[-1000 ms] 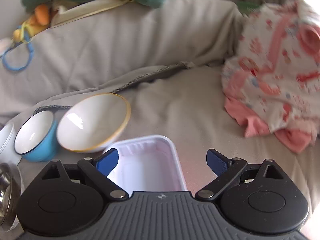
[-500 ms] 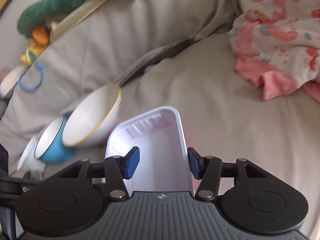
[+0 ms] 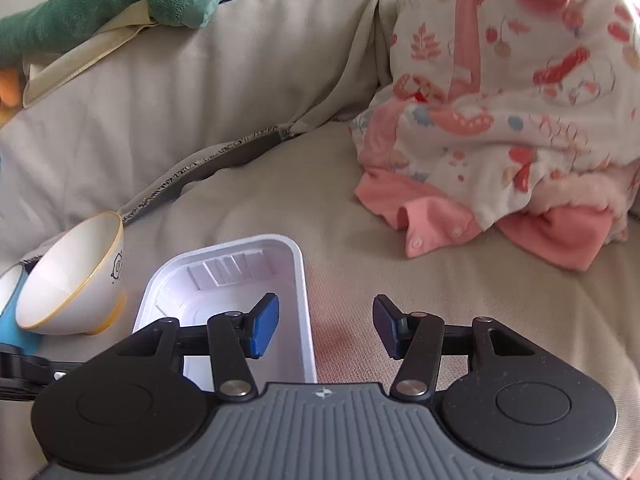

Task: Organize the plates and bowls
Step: 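Reach the right tool to the cream yellow-rimmed bowl and grasp its rim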

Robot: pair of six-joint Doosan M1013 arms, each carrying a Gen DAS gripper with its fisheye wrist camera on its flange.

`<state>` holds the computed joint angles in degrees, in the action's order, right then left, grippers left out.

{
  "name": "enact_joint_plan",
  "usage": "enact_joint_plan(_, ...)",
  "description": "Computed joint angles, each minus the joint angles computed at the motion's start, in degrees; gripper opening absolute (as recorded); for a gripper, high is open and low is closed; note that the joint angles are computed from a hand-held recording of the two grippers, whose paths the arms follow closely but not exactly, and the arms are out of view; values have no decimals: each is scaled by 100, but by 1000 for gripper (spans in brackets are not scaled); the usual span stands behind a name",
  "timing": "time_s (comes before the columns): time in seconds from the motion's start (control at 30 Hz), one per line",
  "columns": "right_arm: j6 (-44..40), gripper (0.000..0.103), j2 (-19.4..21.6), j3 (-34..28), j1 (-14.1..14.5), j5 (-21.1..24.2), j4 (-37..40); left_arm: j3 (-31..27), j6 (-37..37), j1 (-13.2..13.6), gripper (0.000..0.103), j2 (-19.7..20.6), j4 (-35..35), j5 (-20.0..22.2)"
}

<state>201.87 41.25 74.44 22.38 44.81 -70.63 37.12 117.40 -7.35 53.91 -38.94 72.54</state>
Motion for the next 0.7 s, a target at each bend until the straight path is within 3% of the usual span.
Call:
enact_joint_plan(0.1, 113, 54, -65, -19, 89, 10, -434, 112, -183, 244, 22, -81, -544, -217)
enact_joint_plan(0.2, -361, 54, -124, -193, 33, -610, -398, 173, -643, 423, 22, -123, -748, -736)
enact_joint_plan(0.27, -947, 55, -87, -446, -67, -1149, 67, -29, -955, 465, 22, -19, -573, -887)
enact_joint_plan(0.37, -2407, 55, 127, -1018, -227, -1729, 1497, -595, -1469, 469, 22, 304, -388, -738)
enact_joint_plan(0.4, -2825, 55, 242, -1252, -248, -1677, 1867, -765, -1582, 456, 22, 407, -362, -703)
enact_joint_plan(0.5, -3985, 55, 799, -2313, -240, -850, 2692, -1182, -1853, 393, 23, 670, -165, -693)
enact_joint_plan(0.6, -4786, 55, 1213, -3072, -294, -467, 3494, -1713, -2083, 342, 26, 992, 104, -438)
enact_joint_plan(0.7, -5404, 38, 1507, -3588, -389, -290, 4290, -2036, -2073, 332, 25, 1196, 99, -231)
